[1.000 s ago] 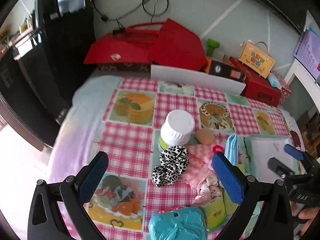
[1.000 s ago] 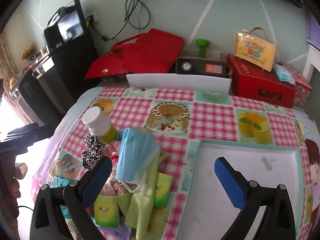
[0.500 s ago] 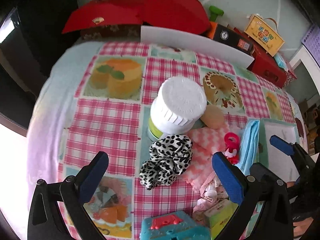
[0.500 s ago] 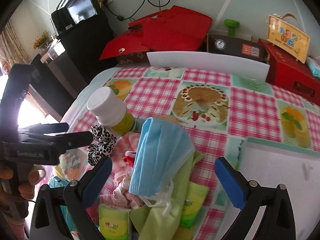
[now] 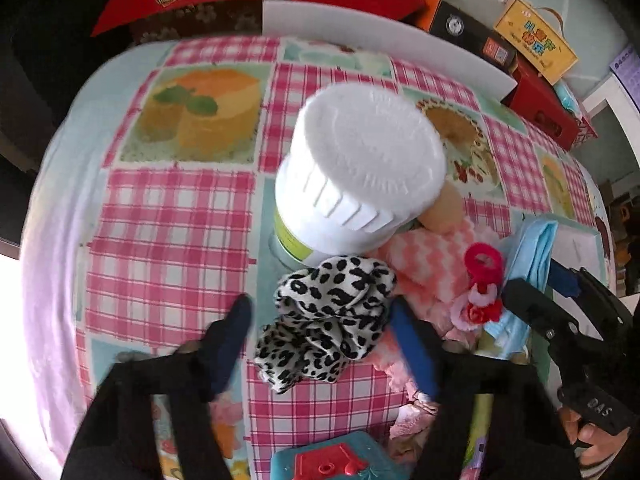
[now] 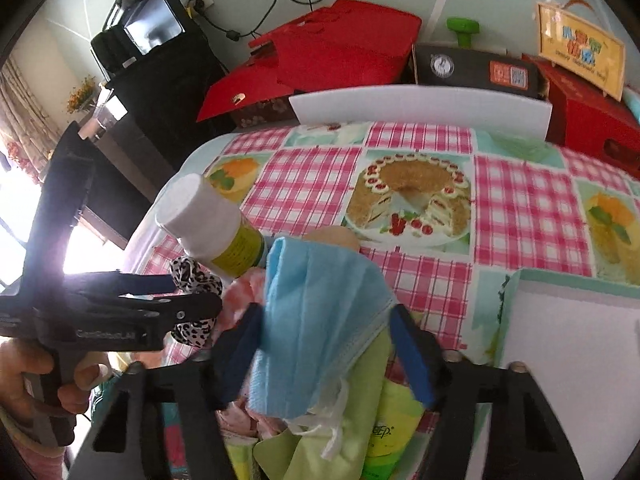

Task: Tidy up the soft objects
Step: 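Grasp the blue face mask with the right tool while the left tool grasps the leopard scrunchie, then carry the mask with the right tool while the left tool carries the scrunchie to the white tray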

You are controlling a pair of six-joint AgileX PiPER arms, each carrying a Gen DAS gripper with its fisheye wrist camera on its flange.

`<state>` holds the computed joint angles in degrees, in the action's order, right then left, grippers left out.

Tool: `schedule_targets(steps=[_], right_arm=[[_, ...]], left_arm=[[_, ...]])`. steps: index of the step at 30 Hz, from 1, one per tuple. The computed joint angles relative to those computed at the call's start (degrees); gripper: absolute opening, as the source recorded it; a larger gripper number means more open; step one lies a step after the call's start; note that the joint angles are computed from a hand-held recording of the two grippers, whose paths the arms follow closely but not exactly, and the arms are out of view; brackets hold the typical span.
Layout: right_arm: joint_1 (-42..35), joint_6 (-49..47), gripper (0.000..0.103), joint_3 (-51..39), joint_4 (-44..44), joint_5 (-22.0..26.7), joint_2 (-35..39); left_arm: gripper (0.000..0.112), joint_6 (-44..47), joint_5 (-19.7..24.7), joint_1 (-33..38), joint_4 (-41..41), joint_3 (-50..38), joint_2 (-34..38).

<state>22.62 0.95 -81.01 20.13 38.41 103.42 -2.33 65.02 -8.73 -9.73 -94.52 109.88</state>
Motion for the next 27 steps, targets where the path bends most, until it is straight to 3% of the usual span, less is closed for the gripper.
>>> schedule_targets(steps=[14,21,27], right_arm=[[-0.7,-4.41,0.023,1.6,4.85,-0.09,-0.36],[-1.7,-5.66,0.017,3.12,7.1,-0.34,-1.68],[-2.83,-6.71,0.015,5.93,9.46,-1.68,-4.9]], left_arm=[[0.036,0.18,1.63,2.27,-1.54,-2.2,2.63],[0.027,0.18,-0.5,4.14,-3.49,1.68,-0.14],[0.026,-0.75,-3.19,4.79,-3.35,6.55,-6.23]])
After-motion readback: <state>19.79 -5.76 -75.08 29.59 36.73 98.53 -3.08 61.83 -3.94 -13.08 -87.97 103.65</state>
